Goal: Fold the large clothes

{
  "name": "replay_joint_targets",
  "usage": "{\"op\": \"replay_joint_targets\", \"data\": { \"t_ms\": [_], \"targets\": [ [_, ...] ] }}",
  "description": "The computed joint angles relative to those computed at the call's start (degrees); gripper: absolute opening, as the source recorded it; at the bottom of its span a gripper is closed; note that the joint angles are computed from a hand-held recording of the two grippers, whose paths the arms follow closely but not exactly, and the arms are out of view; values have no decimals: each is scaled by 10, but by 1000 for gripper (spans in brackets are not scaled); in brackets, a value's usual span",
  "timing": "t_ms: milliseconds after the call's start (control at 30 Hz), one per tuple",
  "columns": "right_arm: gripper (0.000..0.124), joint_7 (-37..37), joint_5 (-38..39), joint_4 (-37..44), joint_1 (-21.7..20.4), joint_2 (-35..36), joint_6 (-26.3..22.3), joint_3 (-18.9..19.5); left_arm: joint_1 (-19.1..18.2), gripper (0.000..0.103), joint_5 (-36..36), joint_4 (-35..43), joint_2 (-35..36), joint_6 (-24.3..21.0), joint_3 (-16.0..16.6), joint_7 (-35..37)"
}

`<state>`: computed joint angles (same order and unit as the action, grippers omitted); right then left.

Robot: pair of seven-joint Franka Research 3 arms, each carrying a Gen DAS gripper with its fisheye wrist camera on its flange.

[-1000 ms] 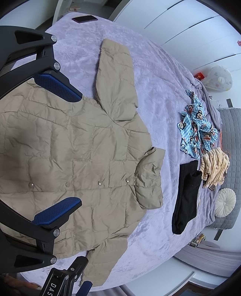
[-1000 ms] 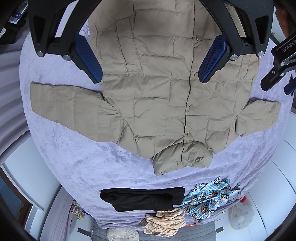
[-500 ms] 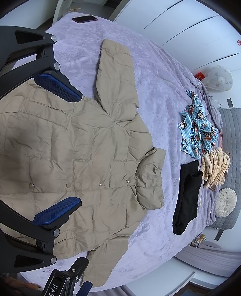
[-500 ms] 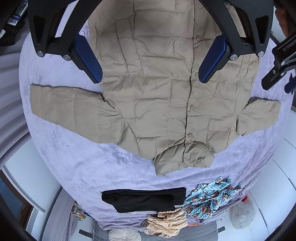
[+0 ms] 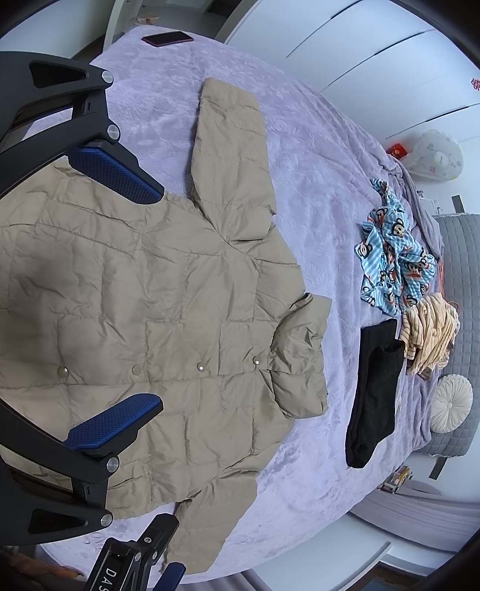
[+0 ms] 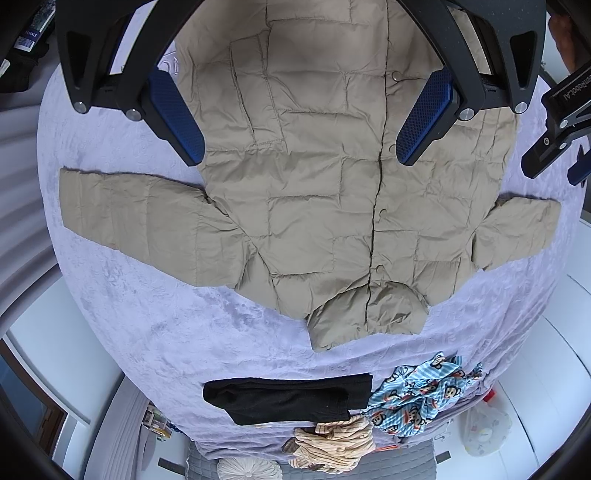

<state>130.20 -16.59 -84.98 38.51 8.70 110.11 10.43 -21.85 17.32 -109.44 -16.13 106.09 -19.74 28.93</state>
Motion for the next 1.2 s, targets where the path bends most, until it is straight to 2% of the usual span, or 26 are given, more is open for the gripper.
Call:
{"op": "replay_joint_targets", "data": {
  "t_ms": [1200],
  "targets": [
    [103, -1, 2, 2, -1, 1, -2, -1, -3, 103, 1, -2, 5, 4, -1, -5]
  ]
}}
